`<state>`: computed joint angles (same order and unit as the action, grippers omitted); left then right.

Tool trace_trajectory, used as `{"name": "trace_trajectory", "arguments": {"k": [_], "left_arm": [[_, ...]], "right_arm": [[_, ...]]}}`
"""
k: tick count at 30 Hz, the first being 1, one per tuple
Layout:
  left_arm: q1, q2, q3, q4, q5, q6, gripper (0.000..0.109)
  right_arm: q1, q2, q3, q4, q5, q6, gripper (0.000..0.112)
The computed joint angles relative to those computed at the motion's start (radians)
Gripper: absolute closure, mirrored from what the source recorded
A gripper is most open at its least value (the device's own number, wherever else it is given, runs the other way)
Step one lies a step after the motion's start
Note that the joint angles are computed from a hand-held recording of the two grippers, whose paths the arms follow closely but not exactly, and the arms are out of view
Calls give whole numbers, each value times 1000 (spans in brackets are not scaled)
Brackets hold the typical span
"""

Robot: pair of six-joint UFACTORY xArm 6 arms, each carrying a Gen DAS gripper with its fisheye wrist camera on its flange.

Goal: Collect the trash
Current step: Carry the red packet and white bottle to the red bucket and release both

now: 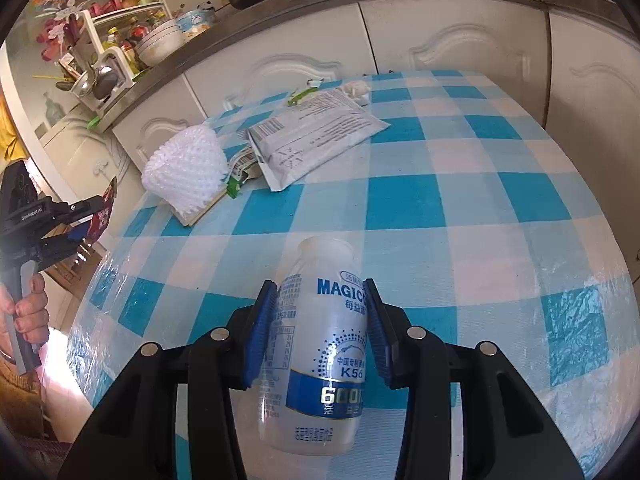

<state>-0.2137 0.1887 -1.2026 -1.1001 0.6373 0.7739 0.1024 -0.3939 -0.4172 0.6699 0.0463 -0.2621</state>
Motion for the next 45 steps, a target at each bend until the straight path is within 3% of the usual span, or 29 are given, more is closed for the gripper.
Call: {"name": "trace_trajectory", "arguments": {"k": [3, 11, 21, 29, 43, 44, 45], "left_arm": [[29, -28, 53, -18, -8, 27, 66], [138, -84, 154, -47, 23, 72, 66], [277, -116, 207, -88, 9, 116, 66], [351, -98, 193, -89, -49, 119, 66], [346, -21, 150, -23, -170, 65, 65], [347, -12, 145, -16, -167, 58, 61], [342, -2, 141, -6, -178, 48, 46]], "right_arm": [[16, 2, -9, -88, 10, 72, 68], [119, 64, -100, -85, 69, 72, 68], [260, 267, -388, 182, 227, -181, 68], [328, 486, -692, 284, 371, -288, 68], [386, 854, -1162, 121, 489, -148, 68], [388, 879, -1194, 114, 500, -136, 67], [389, 898, -1217, 97, 500, -111, 65]]}}
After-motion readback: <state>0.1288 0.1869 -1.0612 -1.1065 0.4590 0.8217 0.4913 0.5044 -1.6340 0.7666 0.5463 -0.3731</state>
